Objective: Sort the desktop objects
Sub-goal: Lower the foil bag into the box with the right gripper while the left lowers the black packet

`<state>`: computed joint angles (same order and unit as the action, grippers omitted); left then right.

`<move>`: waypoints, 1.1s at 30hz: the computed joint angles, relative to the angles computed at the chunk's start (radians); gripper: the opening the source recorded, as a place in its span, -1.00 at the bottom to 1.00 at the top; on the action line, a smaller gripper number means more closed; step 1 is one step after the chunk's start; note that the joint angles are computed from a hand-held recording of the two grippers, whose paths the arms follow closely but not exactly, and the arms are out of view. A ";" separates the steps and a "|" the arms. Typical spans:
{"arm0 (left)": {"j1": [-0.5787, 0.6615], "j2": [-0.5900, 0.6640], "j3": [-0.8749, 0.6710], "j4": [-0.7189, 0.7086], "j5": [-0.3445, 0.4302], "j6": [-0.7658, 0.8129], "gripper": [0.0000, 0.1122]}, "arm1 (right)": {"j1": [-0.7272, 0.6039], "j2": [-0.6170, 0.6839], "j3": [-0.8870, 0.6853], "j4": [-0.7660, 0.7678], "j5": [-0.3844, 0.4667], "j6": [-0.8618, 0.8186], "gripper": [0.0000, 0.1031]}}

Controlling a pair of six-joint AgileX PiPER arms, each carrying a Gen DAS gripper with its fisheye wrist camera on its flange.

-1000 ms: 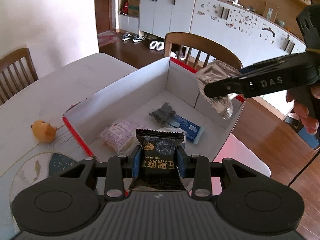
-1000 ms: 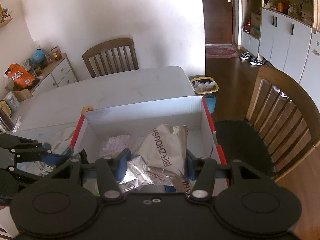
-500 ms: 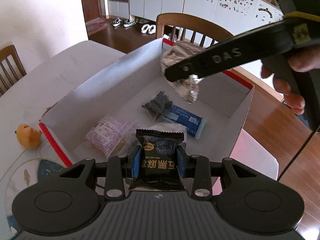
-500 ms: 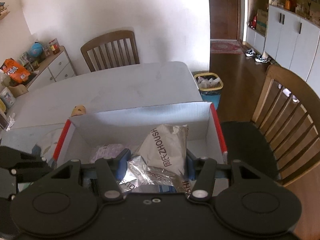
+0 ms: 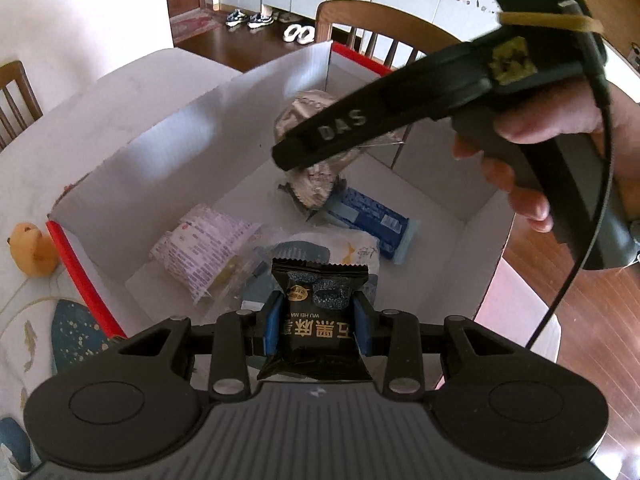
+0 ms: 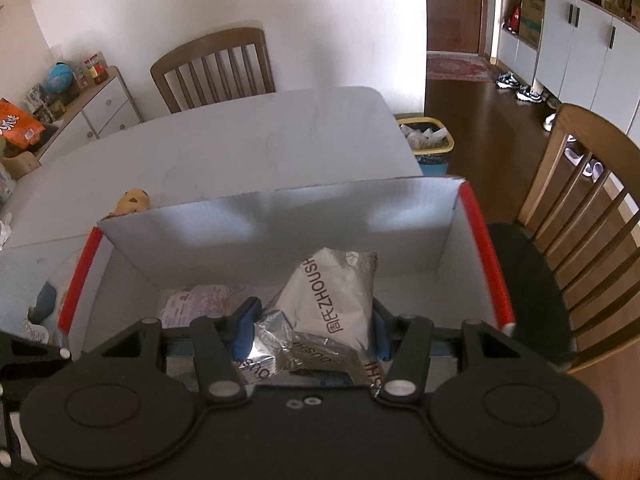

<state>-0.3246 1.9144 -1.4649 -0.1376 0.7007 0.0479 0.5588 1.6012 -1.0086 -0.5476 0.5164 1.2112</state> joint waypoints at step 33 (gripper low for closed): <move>0.064 0.060 -0.069 -0.080 0.067 0.010 -0.37 | -0.041 0.069 -0.066 0.207 0.014 -0.297 0.28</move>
<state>-0.2608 1.9743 -1.5340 -0.2175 0.7674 0.0578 0.5181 1.6701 -1.0742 -0.3404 0.5300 0.9141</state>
